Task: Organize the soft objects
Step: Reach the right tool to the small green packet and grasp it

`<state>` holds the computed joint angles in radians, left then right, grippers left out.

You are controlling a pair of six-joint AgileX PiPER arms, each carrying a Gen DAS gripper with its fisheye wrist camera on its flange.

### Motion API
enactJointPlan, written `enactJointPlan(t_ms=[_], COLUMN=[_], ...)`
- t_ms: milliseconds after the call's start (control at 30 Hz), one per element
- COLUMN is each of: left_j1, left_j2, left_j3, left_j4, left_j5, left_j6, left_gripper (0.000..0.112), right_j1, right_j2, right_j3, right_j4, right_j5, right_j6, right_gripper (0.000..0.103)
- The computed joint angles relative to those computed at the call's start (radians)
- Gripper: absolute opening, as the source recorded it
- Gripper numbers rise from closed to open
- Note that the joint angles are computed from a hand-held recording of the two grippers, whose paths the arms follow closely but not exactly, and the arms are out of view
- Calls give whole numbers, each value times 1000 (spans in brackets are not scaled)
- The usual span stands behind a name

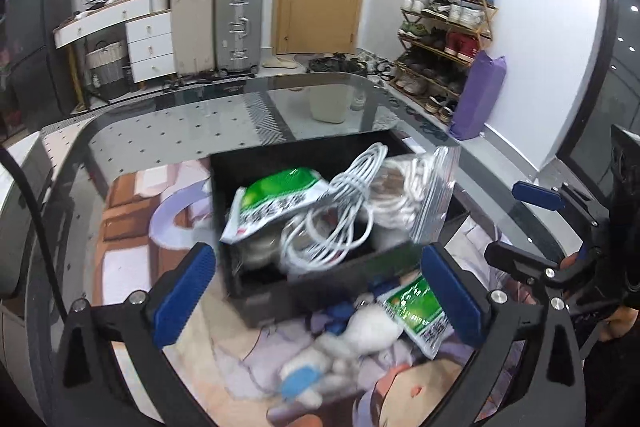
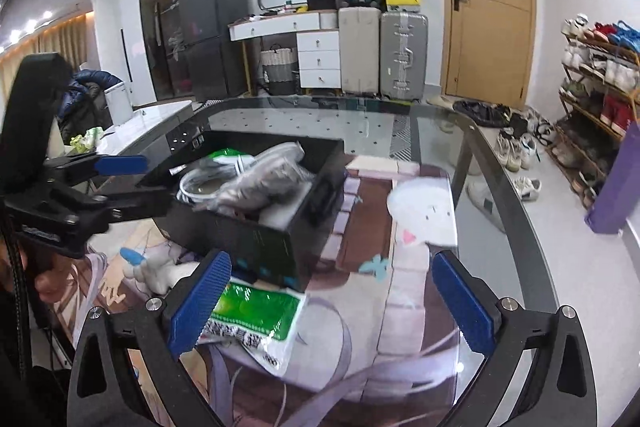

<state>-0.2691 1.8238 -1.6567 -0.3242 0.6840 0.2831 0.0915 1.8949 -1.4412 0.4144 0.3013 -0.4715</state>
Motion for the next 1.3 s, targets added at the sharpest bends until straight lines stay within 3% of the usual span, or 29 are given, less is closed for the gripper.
enactJointPlan(t_ms=[167, 533, 800, 1100, 1300], left_j1=[30, 6, 5, 22, 12], left_j2=[-77, -131, -110, -111, -98], left_j3=[154, 311, 317, 336, 314], left_j4=[-54, 37, 60, -14, 18], left_j5=[-71, -186, -171, -166, -140], left_j6=[33, -44, -70, 17, -7], left_gripper=[103, 103, 103, 103, 103], right_j1=[5, 61, 74, 165, 153], right_j2=[-2, 34, 91, 122, 128], right_j3=[35, 27, -34, -62, -75], right_j4=[96, 25, -40, -393, -477], right_j5=[26, 94, 165, 155, 173], right_j6=[-91, 8, 127, 440, 542], right_gripper=[102, 102, 102, 102, 102])
